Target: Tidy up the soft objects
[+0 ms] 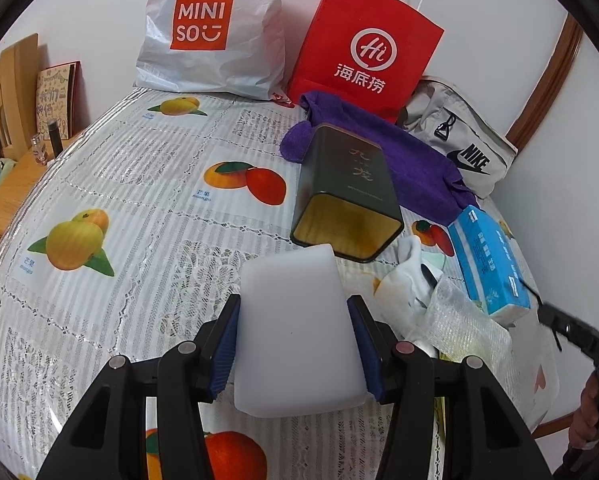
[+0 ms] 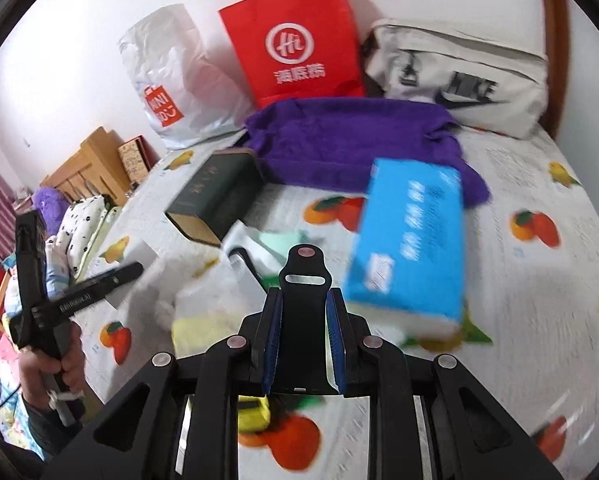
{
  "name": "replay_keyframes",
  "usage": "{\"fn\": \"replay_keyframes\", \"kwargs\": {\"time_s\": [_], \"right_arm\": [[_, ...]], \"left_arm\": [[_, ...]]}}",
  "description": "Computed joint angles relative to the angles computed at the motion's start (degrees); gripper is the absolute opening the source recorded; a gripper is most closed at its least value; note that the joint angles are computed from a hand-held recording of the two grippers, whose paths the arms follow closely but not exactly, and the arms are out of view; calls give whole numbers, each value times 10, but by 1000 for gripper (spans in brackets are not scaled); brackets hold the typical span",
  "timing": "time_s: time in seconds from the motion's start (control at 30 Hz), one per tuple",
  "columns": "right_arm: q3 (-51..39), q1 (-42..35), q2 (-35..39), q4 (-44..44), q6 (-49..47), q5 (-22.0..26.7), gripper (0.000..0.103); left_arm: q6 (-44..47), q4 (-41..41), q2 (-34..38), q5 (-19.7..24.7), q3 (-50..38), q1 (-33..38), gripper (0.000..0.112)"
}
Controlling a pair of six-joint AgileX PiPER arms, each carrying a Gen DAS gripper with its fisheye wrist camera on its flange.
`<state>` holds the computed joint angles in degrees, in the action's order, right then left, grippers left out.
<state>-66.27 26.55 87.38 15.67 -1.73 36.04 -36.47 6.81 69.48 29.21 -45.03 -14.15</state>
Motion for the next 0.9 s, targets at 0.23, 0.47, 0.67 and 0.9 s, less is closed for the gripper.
{"fn": "replay_keyframes", "kwargs": {"time_s": [0.23,0.47,0.67,0.9], "right_arm": [[108,-38,-48,10,-21,-28,22],[152,-54,-48,29,-60,-63,22],[153,-71,-32,74,-118,-61,22],[131,-82,-38,121,-180,-26,22]], "left_arm": [[-66,57,13,8,6,-35,50],[-135,114,25,38,-4,-68,50],[-139,113,28,70,-30,-77,50],[-127,103,35,109,-78,-74,50]]}}
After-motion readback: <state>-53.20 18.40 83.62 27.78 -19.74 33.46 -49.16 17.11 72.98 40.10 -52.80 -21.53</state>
